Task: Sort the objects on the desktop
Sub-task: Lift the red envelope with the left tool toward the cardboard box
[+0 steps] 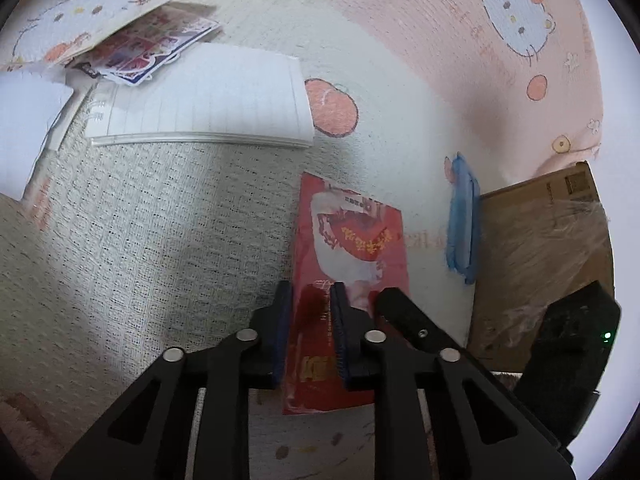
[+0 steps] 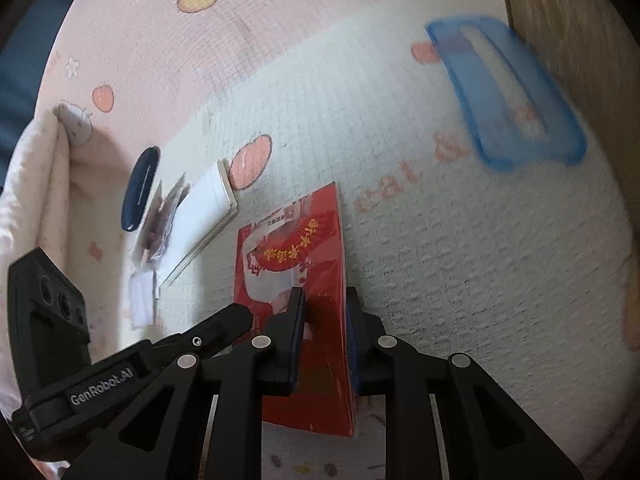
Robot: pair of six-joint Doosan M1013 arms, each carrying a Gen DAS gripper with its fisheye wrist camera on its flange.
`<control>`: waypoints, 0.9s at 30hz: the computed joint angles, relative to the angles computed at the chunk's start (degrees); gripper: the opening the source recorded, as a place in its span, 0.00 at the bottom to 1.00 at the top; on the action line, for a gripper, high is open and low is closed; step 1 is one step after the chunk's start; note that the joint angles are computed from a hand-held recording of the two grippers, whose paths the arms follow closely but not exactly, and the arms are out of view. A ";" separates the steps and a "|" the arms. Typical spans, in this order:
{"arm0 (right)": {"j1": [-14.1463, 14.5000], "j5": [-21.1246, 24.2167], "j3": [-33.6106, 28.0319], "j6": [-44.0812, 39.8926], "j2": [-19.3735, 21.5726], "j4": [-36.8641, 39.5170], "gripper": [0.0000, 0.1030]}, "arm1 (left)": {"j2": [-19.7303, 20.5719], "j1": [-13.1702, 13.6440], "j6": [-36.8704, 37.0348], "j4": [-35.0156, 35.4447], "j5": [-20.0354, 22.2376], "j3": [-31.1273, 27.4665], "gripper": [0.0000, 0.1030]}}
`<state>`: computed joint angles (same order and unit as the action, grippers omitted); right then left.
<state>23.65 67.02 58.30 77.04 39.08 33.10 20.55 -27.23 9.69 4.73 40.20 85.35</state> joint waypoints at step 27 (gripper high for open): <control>-5.62 -8.33 -0.55 -11.54 -9.24 12.66 0.15 | -2.55 -5.41 -7.19 22.41 -2.52 -11.79 0.12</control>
